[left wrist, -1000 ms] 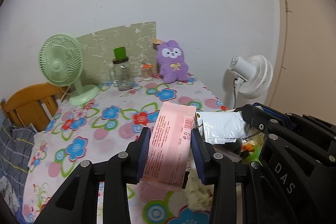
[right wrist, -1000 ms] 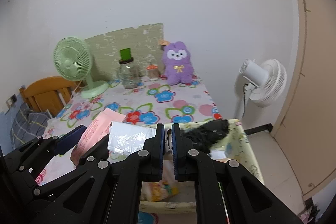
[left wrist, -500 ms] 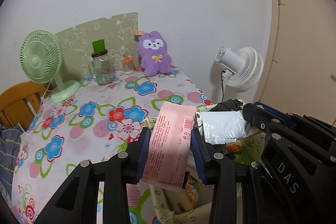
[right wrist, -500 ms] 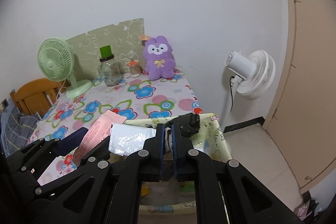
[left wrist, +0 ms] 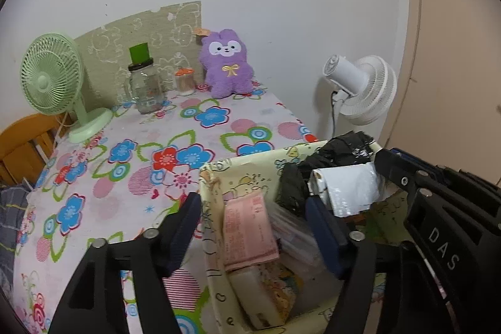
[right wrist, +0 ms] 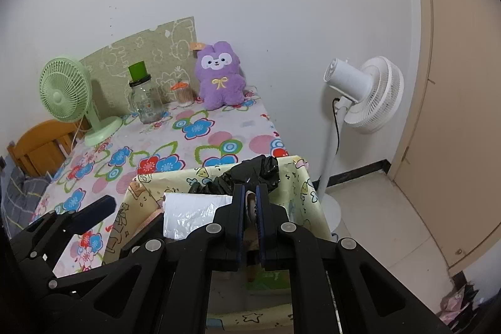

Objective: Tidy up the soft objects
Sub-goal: 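Open the left tool over the gift box while the right tool releases the roll inside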

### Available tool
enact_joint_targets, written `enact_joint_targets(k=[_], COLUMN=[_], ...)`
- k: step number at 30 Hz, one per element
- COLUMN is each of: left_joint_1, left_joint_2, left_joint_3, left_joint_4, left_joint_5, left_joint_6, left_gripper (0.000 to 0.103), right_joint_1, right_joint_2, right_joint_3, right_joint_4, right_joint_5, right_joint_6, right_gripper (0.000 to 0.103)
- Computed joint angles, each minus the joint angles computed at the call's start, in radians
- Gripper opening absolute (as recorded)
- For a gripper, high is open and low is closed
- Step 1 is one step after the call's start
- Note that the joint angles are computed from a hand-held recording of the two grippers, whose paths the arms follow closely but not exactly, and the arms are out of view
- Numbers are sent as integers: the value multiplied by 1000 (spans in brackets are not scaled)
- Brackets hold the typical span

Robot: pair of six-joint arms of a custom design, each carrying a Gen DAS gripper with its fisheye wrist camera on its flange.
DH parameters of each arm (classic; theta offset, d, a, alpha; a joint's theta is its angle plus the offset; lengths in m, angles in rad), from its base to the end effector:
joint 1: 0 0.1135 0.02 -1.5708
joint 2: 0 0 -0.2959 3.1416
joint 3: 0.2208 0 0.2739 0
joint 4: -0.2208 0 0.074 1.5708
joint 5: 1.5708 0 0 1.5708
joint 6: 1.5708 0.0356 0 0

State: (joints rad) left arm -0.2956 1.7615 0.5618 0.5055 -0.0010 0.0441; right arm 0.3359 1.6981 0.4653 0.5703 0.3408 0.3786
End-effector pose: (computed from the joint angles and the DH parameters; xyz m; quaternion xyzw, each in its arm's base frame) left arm 0.2996 -0.0912 0.1066 0.1529 0.8925 -0.0528 0.4211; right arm 0.2754 0.0836 0.1086 0.0933 0.8838 0.0084 0.4583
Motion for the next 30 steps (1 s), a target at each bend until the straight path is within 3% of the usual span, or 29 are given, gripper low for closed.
enact_joint_targets(k=[9, 12, 16, 18, 20, 22, 28, 30], left_joint_1=[-7, -10, -8, -5, 3, 16, 54, 72], left_joint_2=[-14, -27, -32, -34, -40, -47, -106, -133], left_joint_3=[-30, -57, -68, -74, -79, -84, -114, -129], left_joint_4=[16, 57, 61, 63, 61, 59, 45, 42], left_joint_5=[-74, -98, -101, -102, -97, -85, -39, -18], left_joint_6=[49, 67, 85, 90, 92, 93, 92, 92], left_gripper=[83, 91, 91, 91, 91, 91, 95, 97], right_joint_1=[1, 16, 32, 39, 40, 58, 116, 142], right_joint_2=[42, 53, 51, 44, 33, 14, -31, -45], right_joint_3=[38, 43, 45, 37, 14, -14, -6, -2], right_joint_4=[-32, -39, -49, -44, -4, 36, -16, -36], right_joint_5=[-51, -35, -24, -18, -24, 11, 68, 91], right_joint_6=[-7, -2, 1, 6, 17, 29, 38, 47], right_gripper=[11, 11, 12, 27, 71, 74, 75, 79])
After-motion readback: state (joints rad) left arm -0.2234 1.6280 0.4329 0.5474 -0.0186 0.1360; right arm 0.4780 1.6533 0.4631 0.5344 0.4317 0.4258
